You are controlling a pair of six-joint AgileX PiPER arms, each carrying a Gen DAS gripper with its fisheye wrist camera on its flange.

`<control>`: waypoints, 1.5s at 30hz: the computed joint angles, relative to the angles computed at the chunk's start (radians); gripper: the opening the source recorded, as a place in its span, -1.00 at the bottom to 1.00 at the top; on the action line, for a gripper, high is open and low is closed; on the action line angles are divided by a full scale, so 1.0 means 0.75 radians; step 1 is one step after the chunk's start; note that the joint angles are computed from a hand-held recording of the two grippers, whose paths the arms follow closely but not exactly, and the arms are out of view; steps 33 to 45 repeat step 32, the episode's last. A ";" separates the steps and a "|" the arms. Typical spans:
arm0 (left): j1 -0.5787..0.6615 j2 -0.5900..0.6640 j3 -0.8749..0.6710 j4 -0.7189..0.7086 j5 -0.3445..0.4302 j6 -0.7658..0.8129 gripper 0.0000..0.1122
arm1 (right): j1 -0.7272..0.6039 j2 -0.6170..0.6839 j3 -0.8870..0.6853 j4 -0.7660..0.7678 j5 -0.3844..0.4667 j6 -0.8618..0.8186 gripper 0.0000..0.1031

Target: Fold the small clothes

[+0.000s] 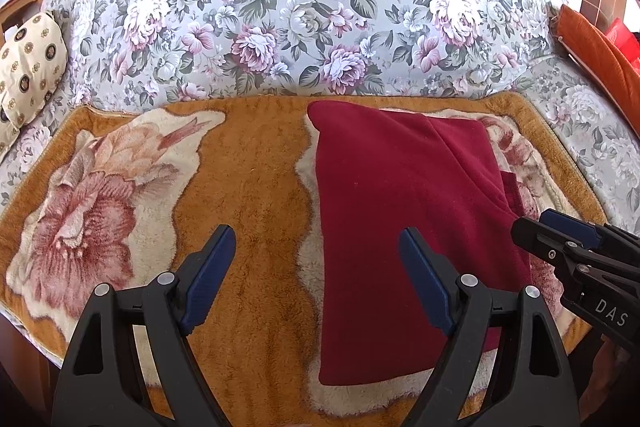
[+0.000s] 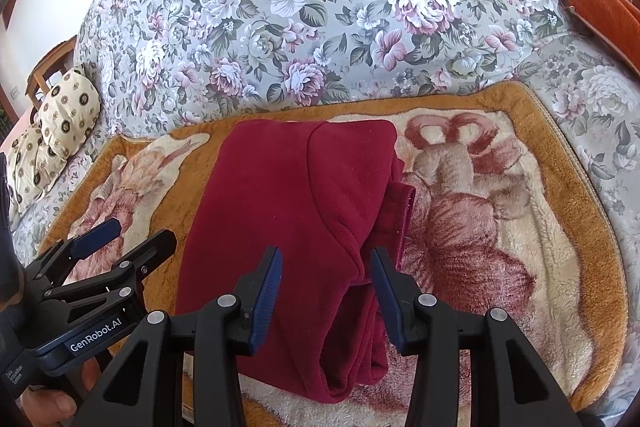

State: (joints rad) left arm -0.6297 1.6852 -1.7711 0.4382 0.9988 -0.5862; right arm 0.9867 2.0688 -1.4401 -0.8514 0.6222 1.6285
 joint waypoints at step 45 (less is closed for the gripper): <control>0.040 -0.006 0.017 -0.062 -0.040 0.024 0.50 | -0.003 -0.021 0.044 -0.042 -0.011 0.068 -0.15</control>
